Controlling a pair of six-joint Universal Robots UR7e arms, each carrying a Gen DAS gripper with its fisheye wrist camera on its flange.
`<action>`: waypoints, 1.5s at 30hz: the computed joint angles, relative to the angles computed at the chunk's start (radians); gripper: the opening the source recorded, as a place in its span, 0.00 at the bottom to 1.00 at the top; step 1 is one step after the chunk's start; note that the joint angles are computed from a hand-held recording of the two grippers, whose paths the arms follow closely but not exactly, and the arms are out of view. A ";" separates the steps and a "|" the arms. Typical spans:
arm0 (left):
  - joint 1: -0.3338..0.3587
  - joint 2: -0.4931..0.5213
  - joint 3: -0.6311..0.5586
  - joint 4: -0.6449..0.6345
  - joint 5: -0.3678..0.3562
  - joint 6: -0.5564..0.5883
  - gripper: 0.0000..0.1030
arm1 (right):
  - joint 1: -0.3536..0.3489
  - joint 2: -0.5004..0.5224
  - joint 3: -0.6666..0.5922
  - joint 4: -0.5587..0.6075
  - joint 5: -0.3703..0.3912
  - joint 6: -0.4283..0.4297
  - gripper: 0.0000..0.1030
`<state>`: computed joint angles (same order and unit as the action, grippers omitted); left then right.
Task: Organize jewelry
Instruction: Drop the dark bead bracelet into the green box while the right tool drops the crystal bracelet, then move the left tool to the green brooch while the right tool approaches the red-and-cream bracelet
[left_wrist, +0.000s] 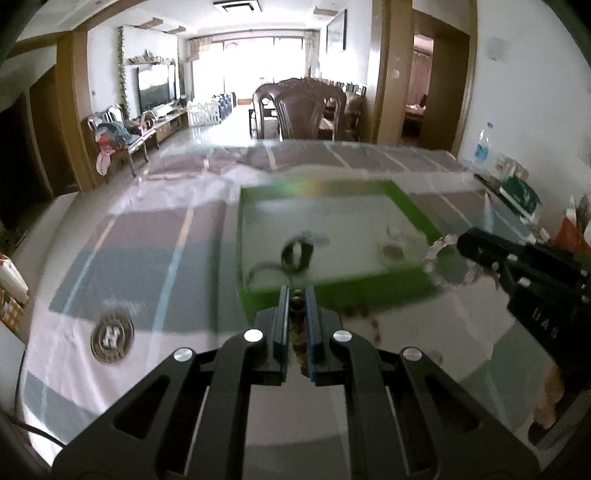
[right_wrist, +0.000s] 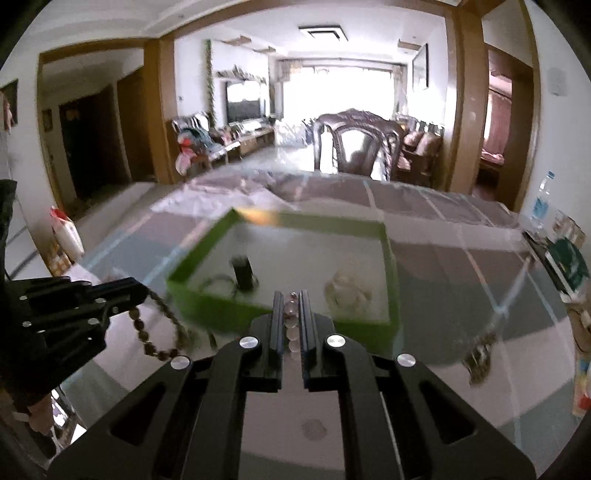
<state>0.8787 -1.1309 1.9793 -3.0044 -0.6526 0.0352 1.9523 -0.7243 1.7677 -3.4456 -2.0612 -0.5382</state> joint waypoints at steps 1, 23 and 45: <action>0.001 0.006 -0.020 -0.001 0.002 0.005 0.08 | 0.001 0.008 -0.023 0.008 0.000 0.002 0.08; 0.113 0.173 -0.208 -0.142 0.011 0.203 0.34 | -0.065 0.101 -0.169 0.163 -0.031 0.123 0.40; 0.175 0.088 -0.045 0.117 -0.059 -0.076 0.47 | -0.078 0.157 -0.111 0.311 -0.107 0.162 0.39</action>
<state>1.0541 -1.0430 1.9347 -2.8872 -0.7120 -0.0411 1.8741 -0.5675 1.6571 -3.1347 -2.1684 -0.3759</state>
